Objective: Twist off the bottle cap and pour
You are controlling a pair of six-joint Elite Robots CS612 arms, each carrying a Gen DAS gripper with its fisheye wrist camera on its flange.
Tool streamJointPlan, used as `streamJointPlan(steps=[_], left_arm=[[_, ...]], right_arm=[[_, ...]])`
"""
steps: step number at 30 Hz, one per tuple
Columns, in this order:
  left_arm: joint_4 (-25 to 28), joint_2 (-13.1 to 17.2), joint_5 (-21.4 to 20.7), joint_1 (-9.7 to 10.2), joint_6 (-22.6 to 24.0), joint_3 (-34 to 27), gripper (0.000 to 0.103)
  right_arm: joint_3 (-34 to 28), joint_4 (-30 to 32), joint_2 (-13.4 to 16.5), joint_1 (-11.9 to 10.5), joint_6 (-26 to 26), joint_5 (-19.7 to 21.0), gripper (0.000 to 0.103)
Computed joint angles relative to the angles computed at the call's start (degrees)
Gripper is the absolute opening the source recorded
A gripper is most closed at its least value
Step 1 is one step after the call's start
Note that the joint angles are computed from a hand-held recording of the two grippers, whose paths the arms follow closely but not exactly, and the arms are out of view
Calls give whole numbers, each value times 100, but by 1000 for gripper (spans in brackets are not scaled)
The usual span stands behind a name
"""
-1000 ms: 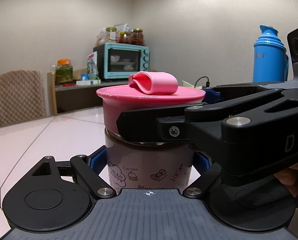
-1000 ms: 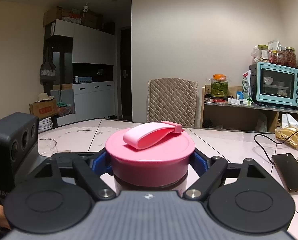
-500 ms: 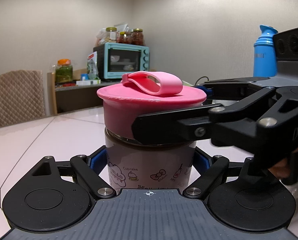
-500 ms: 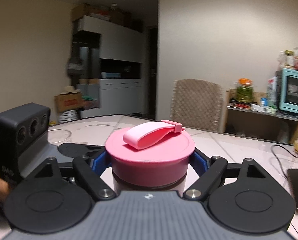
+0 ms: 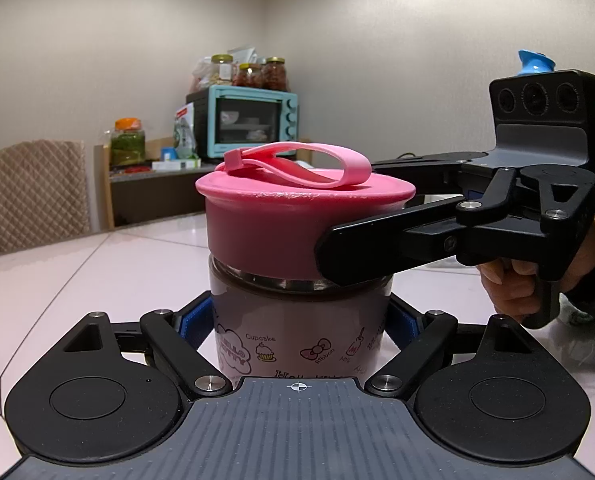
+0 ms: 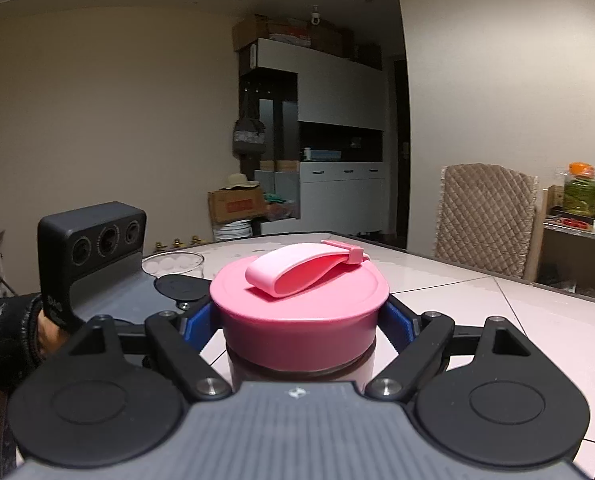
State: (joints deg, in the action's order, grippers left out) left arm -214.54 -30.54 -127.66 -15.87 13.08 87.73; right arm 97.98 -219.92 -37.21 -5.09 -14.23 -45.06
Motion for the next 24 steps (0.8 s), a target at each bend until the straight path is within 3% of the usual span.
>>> streamJointPlan(steps=[8,11,18,24], left_arm=[[-3,1,5,-2,1,2,90],[-1,3,4,-1,1,-3,90],[1,4,1,1,1,-5,90],[3,9,-4,5,3,-13,90]], right_arm=[[108,17,-88,42,111,-321,92],[220,-66,-165,126,256,-729,95],[504,-500,-315,490,805,-2183,98],[472,-662,-243,788,951,-3132,98]])
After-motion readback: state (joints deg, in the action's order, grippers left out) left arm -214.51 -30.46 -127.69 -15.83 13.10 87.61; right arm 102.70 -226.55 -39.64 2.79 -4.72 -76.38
